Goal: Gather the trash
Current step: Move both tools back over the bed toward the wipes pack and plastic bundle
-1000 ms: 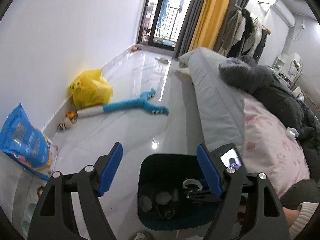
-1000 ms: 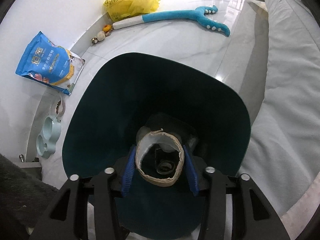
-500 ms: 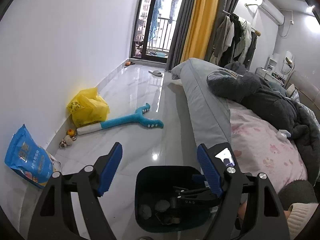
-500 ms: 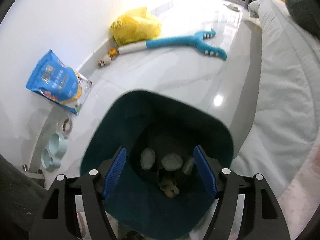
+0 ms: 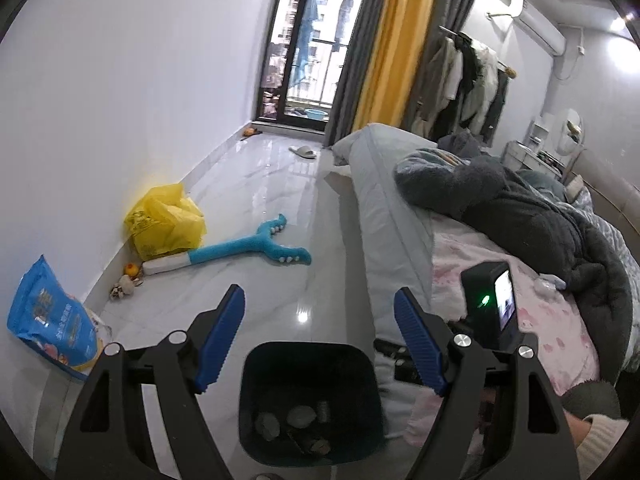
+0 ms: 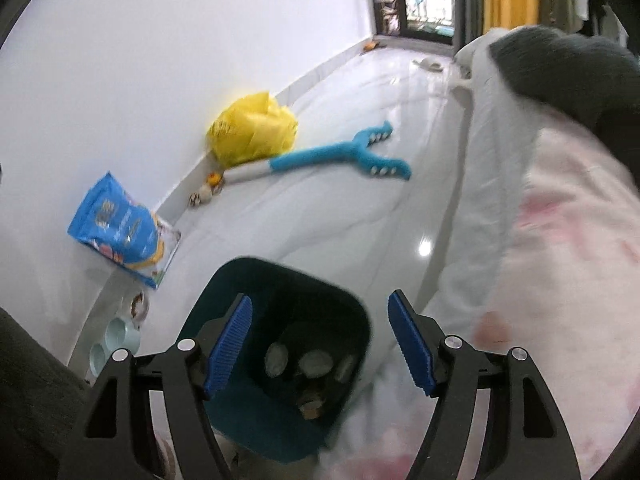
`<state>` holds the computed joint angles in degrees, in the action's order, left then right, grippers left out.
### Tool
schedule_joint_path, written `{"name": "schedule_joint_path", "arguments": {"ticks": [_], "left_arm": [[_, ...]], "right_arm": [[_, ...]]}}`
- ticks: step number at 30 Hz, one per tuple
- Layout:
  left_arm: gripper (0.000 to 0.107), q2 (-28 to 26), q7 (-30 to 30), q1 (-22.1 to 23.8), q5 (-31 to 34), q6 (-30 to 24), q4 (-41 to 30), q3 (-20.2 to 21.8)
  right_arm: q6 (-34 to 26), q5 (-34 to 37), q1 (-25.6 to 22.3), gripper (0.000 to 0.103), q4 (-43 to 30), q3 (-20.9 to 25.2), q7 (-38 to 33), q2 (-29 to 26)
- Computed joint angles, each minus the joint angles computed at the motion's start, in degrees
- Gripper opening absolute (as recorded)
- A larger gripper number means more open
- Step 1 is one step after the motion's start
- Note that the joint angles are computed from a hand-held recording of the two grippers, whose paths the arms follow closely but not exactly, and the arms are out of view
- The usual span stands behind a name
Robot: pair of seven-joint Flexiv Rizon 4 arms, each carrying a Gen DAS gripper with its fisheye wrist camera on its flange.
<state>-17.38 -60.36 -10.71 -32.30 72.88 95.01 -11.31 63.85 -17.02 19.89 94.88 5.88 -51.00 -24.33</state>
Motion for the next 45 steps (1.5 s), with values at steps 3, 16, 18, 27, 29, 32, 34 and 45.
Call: {"name": "schedule_joint_path", "arguments": {"ticks": [3,16,18,27,29,32,34,45], "left_arm": [[0.082,-0.5,0.5,-0.4,0.4,-0.8,-0.4,-0.4],[0.089,-4.9,1.6,-4.4,4.9,-1.0,-6.4,-3.0],[0.093,-5.5,2.6,-4.5,3.9,-0.4,-7.0,-4.2],[0.097,-10.4,2.5,-9.0,7.2,-4.3,-15.3,-4.2],[0.097,-11.7,2.1,-10.4,9.2,-4.8,-17.2,-3.5],[0.098,-13.9,1.2,-11.5,10.3,-6.6,-20.4,-3.5],[0.098,-15.2,0.1,-12.2,10.8,-7.9,-22.5,-3.2],[0.099,-24.0,-2.8,-17.0,15.0,-16.0,-36.2,-1.8]], "right_arm": [[2.6,-1.7,-0.3,0.075,2.8,-1.7,1.8,2.6],[8.6,-14.1,-5.1,0.079,13.2,-5.6,9.1,11.6],[9.4,-14.5,-6.6,0.079,14.5,-5.5,9.4,12.6],[12.5,-21.2,-12.7,0.090,20.0,-7.2,15.8,17.9],[13.6,-21.1,-14.5,0.090,21.3,-6.9,17.1,18.8],[13.7,-20.4,-16.7,0.092,22.9,-6.6,18.6,19.7],[13.0,-19.4,-18.0,0.092,23.4,-6.3,17.8,20.4],[11.7,-20.6,-23.4,0.100,25.8,-6.6,18.8,22.9]]}}
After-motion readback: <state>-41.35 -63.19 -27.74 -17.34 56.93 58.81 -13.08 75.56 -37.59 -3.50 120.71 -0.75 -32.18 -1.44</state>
